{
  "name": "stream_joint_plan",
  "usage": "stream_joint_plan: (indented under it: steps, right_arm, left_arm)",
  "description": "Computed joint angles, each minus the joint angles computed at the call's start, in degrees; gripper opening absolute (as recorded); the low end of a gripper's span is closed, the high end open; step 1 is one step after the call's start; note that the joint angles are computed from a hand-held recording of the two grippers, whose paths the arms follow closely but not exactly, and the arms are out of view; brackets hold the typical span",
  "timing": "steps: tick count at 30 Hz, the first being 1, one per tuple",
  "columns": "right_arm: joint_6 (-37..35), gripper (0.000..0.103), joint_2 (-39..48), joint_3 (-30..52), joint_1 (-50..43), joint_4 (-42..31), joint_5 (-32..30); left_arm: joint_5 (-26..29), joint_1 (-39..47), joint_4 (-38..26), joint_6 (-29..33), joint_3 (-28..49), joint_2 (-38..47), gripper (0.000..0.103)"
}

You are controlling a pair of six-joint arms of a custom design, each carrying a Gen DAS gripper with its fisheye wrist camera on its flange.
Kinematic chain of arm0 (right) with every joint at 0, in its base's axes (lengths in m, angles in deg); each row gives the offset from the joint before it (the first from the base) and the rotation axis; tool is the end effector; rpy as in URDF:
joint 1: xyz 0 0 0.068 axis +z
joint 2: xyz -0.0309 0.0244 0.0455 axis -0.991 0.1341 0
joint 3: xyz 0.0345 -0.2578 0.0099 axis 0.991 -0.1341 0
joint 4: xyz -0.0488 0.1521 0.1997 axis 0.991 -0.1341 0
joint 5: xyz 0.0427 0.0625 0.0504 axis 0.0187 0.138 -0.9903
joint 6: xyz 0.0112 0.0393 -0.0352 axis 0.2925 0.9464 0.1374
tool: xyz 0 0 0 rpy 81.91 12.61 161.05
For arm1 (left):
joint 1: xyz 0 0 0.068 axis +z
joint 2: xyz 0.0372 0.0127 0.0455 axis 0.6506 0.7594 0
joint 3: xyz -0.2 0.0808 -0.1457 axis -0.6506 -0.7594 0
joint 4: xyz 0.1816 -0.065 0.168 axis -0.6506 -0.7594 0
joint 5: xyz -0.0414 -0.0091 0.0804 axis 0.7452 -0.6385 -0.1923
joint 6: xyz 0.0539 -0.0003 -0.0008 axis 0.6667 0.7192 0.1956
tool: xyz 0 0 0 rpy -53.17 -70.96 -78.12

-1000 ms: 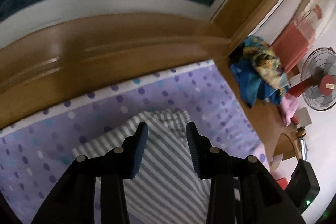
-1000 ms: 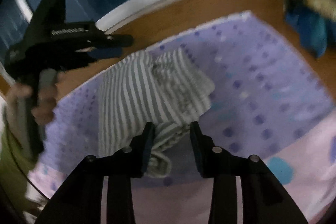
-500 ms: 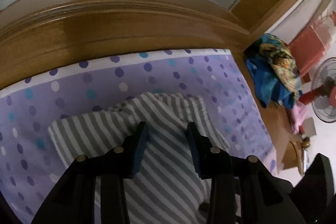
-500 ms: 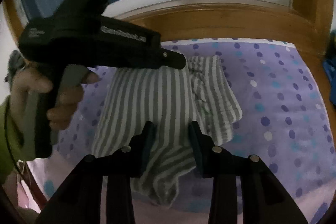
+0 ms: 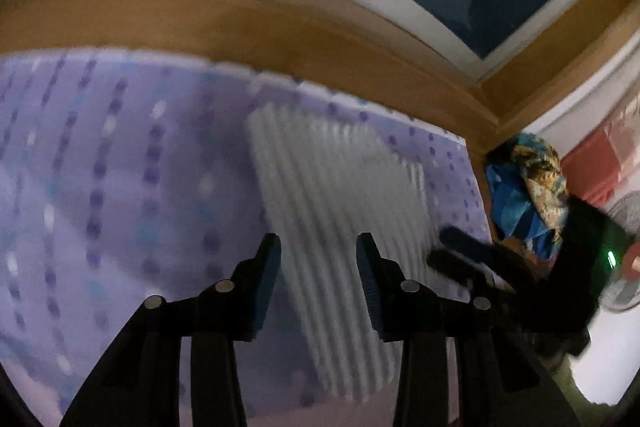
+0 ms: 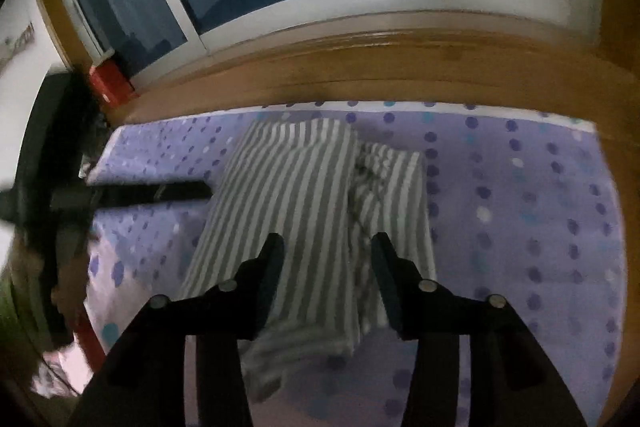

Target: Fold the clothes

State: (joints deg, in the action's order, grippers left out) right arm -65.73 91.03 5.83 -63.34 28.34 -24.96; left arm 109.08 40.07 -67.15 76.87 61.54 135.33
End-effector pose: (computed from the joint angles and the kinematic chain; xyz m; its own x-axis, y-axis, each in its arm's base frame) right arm 0.2965 0.1119 0.1556 -0.7862 -0.0892 -0.6116 -0.3459 0.8835 0.3158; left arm 0.3235 -0.0210 0.1423 -0.9108 -0.1265 -0.3931 0.1053 0.8494 -0.5172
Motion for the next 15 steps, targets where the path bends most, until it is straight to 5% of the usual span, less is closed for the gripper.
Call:
stream_joint_plan:
  steps: [5,10,15]
  right_arm:
    - [1.99,0.048,8.75,6.12,-1.98,0.50,-9.56]
    - [3.41,0.050,10.94,6.76,-1.67,3.15,-10.66]
    - [3.32,0.022,7.20,2.37,0.48,8.20,-7.01]
  left_arm:
    - [0.81,-0.18,3.80,-1.47,-4.51,0.27,0.039]
    - [-0.13,-0.93,5.49,-1.56,-5.09,0.44,0.039]
    - [-1.61,-1.50,5.20,-1.99,-5.55,-0.80,0.039]
